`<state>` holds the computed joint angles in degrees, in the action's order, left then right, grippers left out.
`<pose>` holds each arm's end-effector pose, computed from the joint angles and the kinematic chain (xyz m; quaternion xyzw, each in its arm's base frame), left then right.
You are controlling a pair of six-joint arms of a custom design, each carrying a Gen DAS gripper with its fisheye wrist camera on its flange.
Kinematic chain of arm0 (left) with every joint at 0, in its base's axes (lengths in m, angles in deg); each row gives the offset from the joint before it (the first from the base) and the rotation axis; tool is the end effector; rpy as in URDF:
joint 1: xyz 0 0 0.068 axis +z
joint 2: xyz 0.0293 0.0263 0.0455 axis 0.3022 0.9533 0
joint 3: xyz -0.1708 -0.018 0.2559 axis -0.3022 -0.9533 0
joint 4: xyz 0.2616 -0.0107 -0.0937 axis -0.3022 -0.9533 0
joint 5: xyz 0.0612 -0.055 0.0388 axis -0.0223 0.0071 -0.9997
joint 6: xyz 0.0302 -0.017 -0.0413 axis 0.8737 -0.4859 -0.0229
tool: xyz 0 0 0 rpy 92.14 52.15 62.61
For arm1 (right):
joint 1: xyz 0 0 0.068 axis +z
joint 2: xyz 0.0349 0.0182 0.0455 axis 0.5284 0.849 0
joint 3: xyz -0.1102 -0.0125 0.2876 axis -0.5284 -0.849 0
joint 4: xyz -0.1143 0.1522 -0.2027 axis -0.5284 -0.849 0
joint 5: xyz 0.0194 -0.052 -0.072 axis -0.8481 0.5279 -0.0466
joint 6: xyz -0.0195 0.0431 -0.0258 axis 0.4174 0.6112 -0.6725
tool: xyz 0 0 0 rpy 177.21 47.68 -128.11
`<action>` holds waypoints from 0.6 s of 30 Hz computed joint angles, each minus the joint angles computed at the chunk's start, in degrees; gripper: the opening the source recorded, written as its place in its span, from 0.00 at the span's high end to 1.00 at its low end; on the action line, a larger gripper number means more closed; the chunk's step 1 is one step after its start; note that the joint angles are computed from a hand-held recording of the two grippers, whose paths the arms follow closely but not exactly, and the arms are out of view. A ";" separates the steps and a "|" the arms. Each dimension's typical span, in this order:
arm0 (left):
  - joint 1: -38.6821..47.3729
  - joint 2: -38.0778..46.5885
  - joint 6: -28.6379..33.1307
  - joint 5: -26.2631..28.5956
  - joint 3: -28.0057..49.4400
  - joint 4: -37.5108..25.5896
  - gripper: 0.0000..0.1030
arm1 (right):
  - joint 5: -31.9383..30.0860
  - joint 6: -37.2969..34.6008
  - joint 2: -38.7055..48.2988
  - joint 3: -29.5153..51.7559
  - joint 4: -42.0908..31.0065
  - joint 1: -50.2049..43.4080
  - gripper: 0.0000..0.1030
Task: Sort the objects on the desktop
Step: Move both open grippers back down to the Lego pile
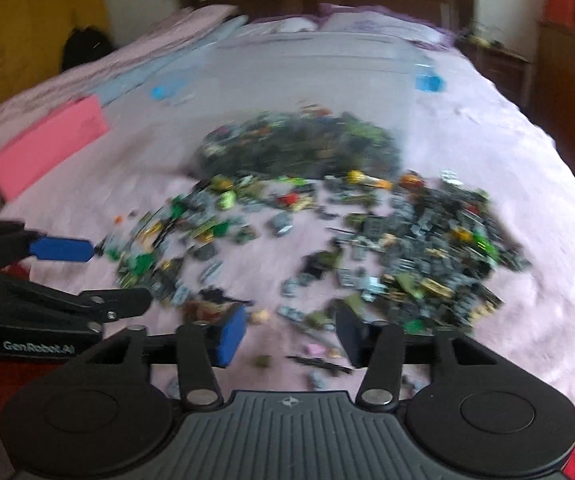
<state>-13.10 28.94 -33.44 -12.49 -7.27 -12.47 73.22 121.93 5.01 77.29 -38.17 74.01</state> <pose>0.1939 -0.1142 0.1048 0.2824 0.8963 -0.0690 0.3349 0.1298 0.0967 0.0920 0.0372 0.9273 0.0377 0.3704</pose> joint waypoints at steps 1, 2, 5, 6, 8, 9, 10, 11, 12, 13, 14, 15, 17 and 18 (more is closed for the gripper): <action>0.33 0.13 -0.13 0.11 -0.06 -0.12 0.25 | 0.28 -0.28 1.29 0.62 0.27 1.04 0.55; 0.62 0.23 -0.27 0.18 -0.05 -0.24 0.25 | -0.22 -0.90 2.48 1.22 0.82 1.08 0.56; 1.42 0.36 -0.47 0.37 0.07 -0.48 0.25 | -1.52 -2.22 6.42 2.71 2.78 0.55 0.60; 1.48 0.39 -0.50 0.42 0.16 -0.62 0.25 | -2.00 -2.65 7.59 3.16 3.37 0.19 0.61; 1.44 0.44 -0.49 0.46 0.28 -0.90 0.25 | -3.58 -3.94 8.86 3.75 4.21 -1.37 0.61; 1.37 0.48 -0.44 0.47 0.27 -0.92 0.25 | -3.97 -4.38 9.62 3.89 4.81 -1.75 0.61; 1.29 0.47 -0.37 0.50 0.21 -0.92 0.25 | -4.45 -4.84 10.60 4.01 5.76 -2.27 0.61; 1.17 0.50 -0.34 0.48 0.20 -0.90 0.25 | -4.88 -5.19 11.37 4.11 6.49 -2.66 0.61; 1.01 0.58 -0.35 0.39 0.22 -0.85 0.25 | -5.05 -5.10 11.30 4.10 6.47 -2.60 0.61; 0.83 0.67 -0.36 0.30 0.24 -0.79 0.25 | -5.16 -5.17 11.56 4.05 6.92 -2.70 0.61; 0.72 0.71 -0.39 0.22 0.25 -0.79 0.25 | -5.56 -5.41 12.17 3.95 7.88 -3.14 0.61; 0.67 0.67 -0.44 0.17 0.23 -0.85 0.25 | -5.99 -5.65 12.72 3.88 8.76 -3.56 0.59; 0.64 0.52 -0.58 -0.03 0.19 -0.96 0.25 | -7.15 -6.10 13.04 3.84 9.46 -4.01 0.56; 0.69 0.42 -0.66 -0.11 0.14 -0.99 0.25 | -7.31 -6.08 12.90 3.87 9.41 -3.85 0.56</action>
